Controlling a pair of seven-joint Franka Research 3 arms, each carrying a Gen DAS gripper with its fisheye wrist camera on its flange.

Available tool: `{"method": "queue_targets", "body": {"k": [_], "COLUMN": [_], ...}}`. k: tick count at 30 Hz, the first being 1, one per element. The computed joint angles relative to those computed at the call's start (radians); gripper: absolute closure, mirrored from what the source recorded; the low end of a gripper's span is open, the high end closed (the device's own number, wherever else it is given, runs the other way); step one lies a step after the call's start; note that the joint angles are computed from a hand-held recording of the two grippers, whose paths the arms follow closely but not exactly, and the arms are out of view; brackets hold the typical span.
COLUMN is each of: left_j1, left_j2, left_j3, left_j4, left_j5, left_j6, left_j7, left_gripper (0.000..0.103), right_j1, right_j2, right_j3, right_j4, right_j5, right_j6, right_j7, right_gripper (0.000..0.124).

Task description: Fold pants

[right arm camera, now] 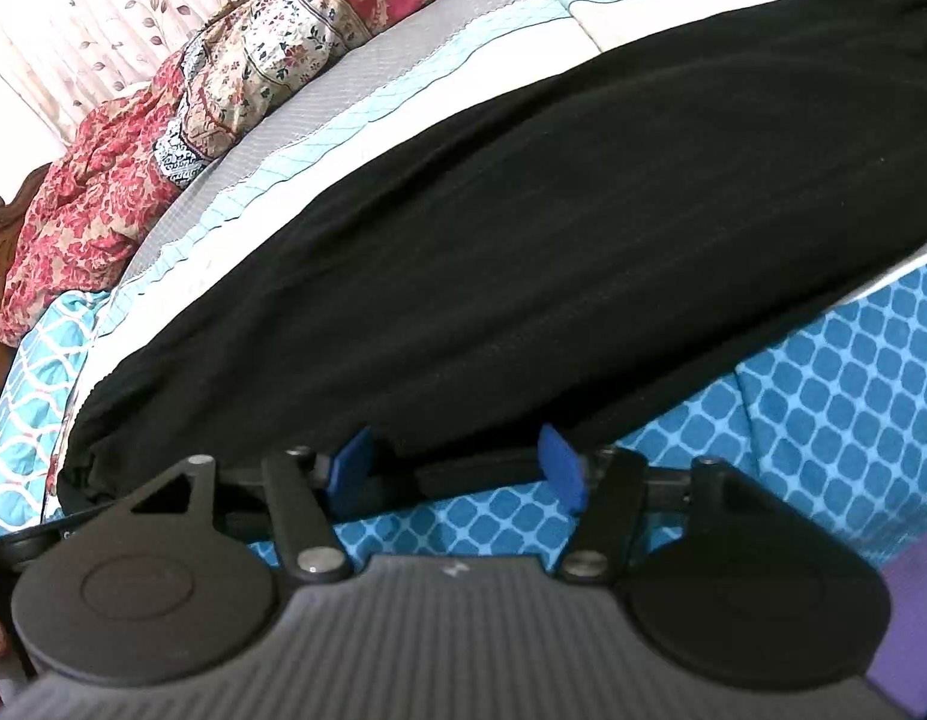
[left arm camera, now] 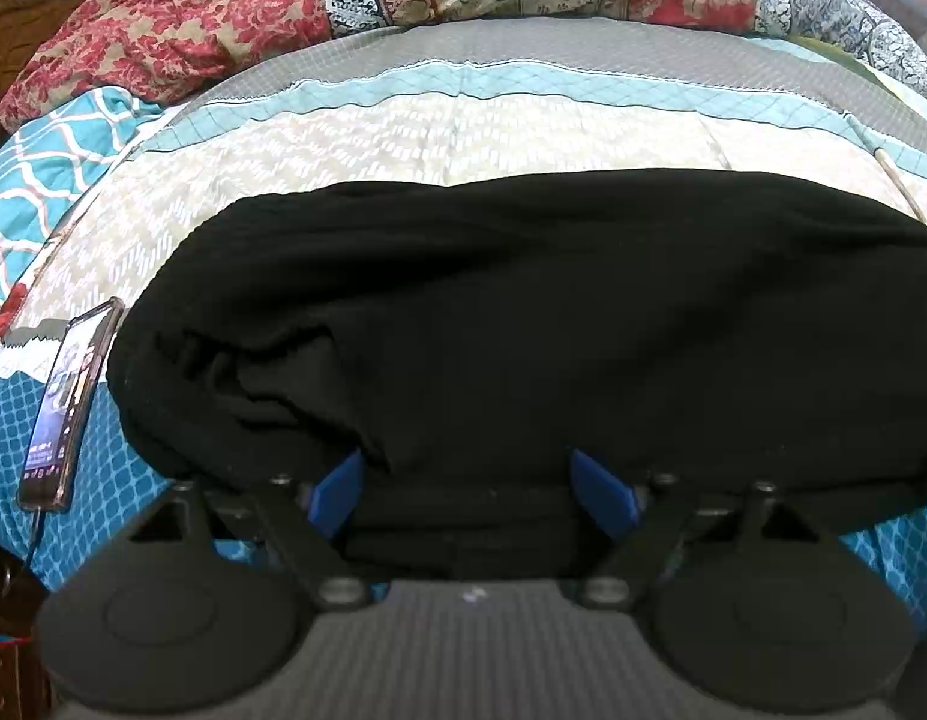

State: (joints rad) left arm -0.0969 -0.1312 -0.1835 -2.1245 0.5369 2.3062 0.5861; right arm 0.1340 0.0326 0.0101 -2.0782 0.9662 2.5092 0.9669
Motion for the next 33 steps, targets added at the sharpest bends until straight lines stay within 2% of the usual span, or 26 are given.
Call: {"method": "queue_targets", "body": {"k": [11,33], "left_j1": [0.01,0.032], "left_j2": [-0.014,-0.068], "left_j3": [0.014,0.003], "left_j4": [-0.005,-0.049], "left_j5": [-0.045,-0.022], "left_j6": [0.022,0.057], "left_j7": [0.011,-0.025], "left_gripper": [0.024,0.024], "right_j1": [-0.006,0.015], "right_j2": [0.0,0.004], "right_j3": [-0.003,0.008], "right_j4": [-0.003,0.0], "right_j5": [0.005,-0.085], "right_j6": [-0.004,0.049], "right_j7": [-0.01,0.032], "right_gripper": [0.059,0.054]}}
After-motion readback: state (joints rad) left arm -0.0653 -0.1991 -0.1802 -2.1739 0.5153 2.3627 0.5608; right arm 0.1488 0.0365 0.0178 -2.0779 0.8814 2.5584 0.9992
